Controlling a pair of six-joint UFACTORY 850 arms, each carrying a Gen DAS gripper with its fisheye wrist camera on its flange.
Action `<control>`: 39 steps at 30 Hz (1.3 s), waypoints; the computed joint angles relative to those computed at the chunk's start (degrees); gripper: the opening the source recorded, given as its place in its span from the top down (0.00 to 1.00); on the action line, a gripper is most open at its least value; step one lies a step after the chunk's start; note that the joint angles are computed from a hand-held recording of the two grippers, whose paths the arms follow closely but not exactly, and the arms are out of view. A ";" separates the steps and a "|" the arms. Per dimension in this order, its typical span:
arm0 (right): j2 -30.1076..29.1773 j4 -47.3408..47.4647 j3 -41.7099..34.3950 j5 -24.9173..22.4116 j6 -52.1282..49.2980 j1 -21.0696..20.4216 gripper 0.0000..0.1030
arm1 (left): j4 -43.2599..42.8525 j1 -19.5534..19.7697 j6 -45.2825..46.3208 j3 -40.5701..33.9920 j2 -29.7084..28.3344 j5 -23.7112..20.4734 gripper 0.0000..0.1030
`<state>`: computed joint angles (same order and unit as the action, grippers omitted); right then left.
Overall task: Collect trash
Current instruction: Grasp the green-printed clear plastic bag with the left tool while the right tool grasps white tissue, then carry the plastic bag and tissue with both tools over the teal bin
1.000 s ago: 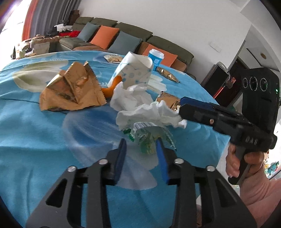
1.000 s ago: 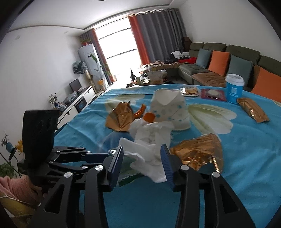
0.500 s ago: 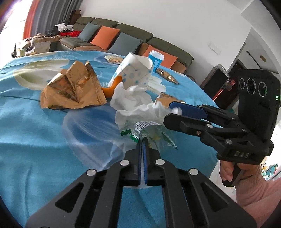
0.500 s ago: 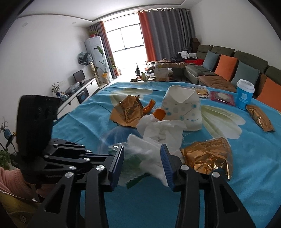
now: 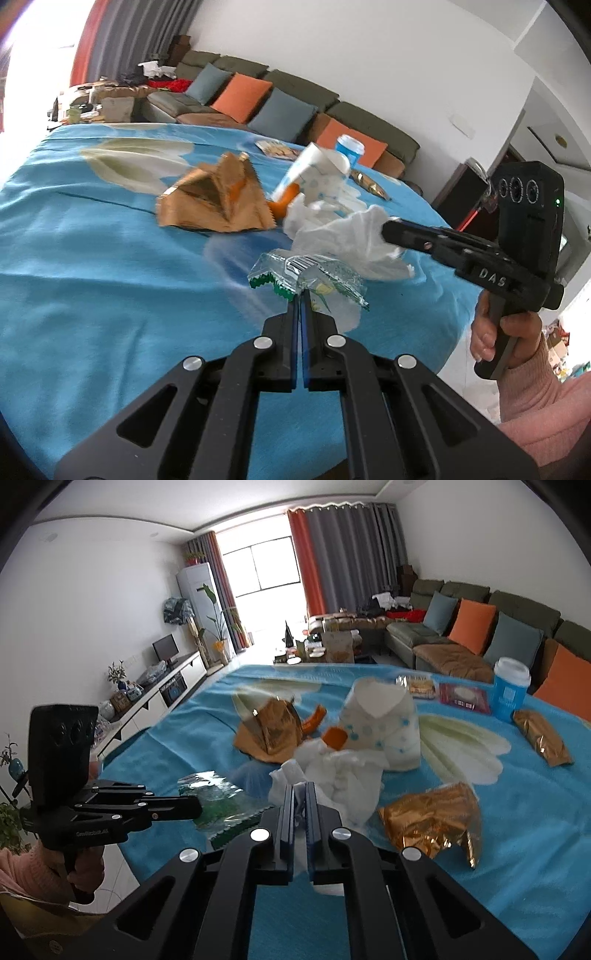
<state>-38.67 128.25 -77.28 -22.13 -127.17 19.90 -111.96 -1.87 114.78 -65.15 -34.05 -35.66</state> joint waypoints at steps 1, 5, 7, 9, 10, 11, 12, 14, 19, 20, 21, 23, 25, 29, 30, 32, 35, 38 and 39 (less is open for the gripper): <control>0.21 -0.29 0.00 -0.37 0.34 -0.04 0.96 | -0.80 0.41 0.64 0.62 0.51 -0.15 0.98; 1.30 -0.29 0.44 -2.36 0.21 0.00 0.96 | -3.06 2.19 2.35 2.97 2.42 -1.06 0.98; 1.50 -1.29 0.11 -3.35 1.01 0.18 0.96 | -4.47 3.20 3.78 4.39 3.51 -1.29 0.98; 1.39 -2.91 -0.52 -4.48 2.60 0.40 0.96 | -5.64 3.97 4.60 5.43 4.44 -1.30 0.98; 1.31 -3.77 -0.84 -4.94 3.43 0.54 0.96 | -6.25 4.32 5.09 5.94 4.86 -1.32 0.98; 1.28 -4.72 -1.21 -5.32 4.41 0.84 0.96 | -7.12 4.70 5.79 6.50 5.36 -1.24 0.98; 0.96 -5.94 -1.92 -5.94 5.41 1.13 0.96 | -7.87 5.08 6.40 6.96 5.76 -1.21 0.98; 0.42 -7.83 -3.15 -6.61 6.82 1.77 0.96 | -9.73 6.19 7.87 8.26 6.87 -1.35 0.98; -2.03 -13.72 -7.56 -8.83 11.30 3.57 0.96 | -14.32 8.85 11.39 11.08 9.24 -1.32 0.98; -2.71 -14.89 -8.75 -9.24 12.21 4.05 0.96 | -15.42 9.41 12.20 11.67 9.74 -1.20 0.98; -3.45 -16.35 -10.05 -9.79 13.49 4.48 0.96 | -16.43 9.69 12.85 12.04 10.10 -0.95 0.98; -4.82 -19.02 -12.50 -10.44 15.88 5.17 0.96 | -18.14 10.72 13.84 12.81 10.82 -0.62 0.98; -6.49 -22.16 -15.41 -11.19 18.59 5.94 0.96 | -19.87 12.00 14.84 13.71 11.61 -0.42 0.98; -10.14 -27.79 -21.68 -12.90 24.39 7.40 0.96 | -23.30 14.37 16.95 15.17 12.74 -0.01 0.98; -10.75 -28.53 -22.71 -13.12 25.15 7.66 0.96 | -23.99 15.04 17.39 15.48 12.96 0.08 0.98; -12.80 -31.23 -26.40 -13.57 28.01 8.47 0.96 | -25.22 16.03 18.17 15.94 13.26 0.29 0.98; -15.40 -34.59 -31.16 -14.44 31.65 9.60 0.96 | -27.15 17.73 19.39 16.46 13.80 0.81 0.98; -18.17 -37.87 -36.05 -15.67 35.57 10.44 0.96 | -29.56 19.00 20.96 16.92 14.18 1.36 0.98; -19.74 -39.33 -38.77 -16.49 37.85 10.76 0.96 | -29.99 19.57 21.23 17.05 14.27 1.45 0.98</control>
